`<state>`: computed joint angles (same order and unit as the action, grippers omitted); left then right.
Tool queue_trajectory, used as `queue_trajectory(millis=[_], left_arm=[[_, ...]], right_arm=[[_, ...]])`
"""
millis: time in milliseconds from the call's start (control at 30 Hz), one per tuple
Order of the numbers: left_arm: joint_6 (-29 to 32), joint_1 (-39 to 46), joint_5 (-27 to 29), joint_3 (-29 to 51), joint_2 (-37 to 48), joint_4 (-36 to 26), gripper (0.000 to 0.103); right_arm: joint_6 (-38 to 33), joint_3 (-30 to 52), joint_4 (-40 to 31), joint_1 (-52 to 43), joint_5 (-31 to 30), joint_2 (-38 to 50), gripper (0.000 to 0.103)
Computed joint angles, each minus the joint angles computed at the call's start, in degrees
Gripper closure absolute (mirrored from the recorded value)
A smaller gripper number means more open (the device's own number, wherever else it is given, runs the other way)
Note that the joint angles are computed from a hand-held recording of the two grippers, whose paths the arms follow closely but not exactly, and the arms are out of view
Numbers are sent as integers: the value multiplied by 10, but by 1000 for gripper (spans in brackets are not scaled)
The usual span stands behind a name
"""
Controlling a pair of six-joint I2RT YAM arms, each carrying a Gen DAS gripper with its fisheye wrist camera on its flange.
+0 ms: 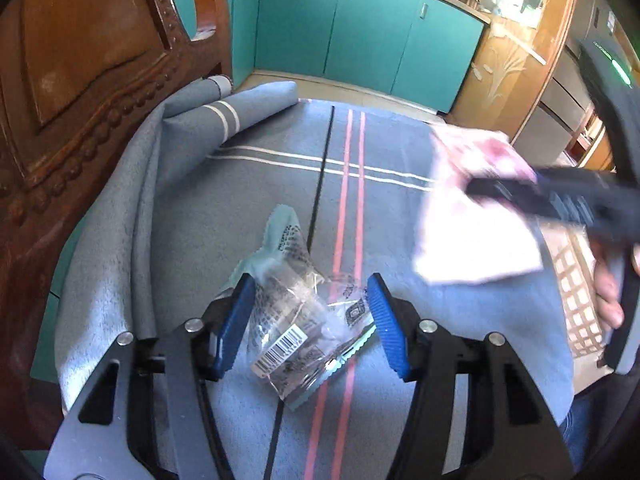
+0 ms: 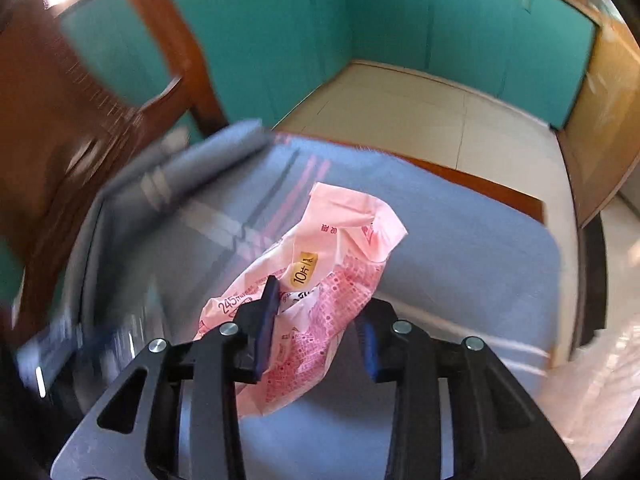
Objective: Collect trash
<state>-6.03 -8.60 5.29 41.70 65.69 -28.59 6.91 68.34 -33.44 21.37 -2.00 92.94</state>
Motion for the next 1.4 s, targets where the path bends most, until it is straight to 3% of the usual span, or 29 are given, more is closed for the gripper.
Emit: queue_trajectory(millis=[100, 200, 233, 267, 333, 467, 600, 700, 800, 967, 1100, 1267, 1400], left_arm=[[4, -10, -5, -1, 7, 7, 44], [-4, -35, -19, -2, -1, 0, 45], [-9, -46, -29, 0, -3, -2, 45], [-15, -56, -37, -1, -9, -6, 45], [-26, -75, -60, 1, -15, -12, 44], [-42, -94, -86, 5, -27, -24, 43], [-41, -76, -99, 7, -43, -36, 37], [-26, -24, -77, 11, -56, -50, 34], [-14, 4, -51, 16, -49, -63, 31], [-11, -31, -41, 17, -20, -54, 27], [-20, -75, -55, 10, 5, -43, 27], [-33, -76, -55, 3, 10, -35, 38], [-36, -66, -51, 1, -17, -37, 45]], right_arm=[[-116, -68, -38, -8, 17, -82, 66], [-198, -130, -53, -43, -23, -154, 63], [-204, -144, -52, -50, -25, -174, 53], [-203, -156, -44, -57, -17, -190, 36], [-179, -166, -18, -52, 17, -192, 22], [-153, -181, -3, -50, 67, -204, 15], [-149, -190, 20, -20, 128, -203, 14], [-147, -200, 27, -3, 166, -230, 14], [-134, -197, 28, -16, 142, -256, 14], [-83, -179, 4, -34, 58, -250, 14], [-56, -176, 17, 12, 108, -204, 14], [-45, -181, 38, 47, 171, -161, 14], [-46, -185, 49, 52, 179, -150, 14]])
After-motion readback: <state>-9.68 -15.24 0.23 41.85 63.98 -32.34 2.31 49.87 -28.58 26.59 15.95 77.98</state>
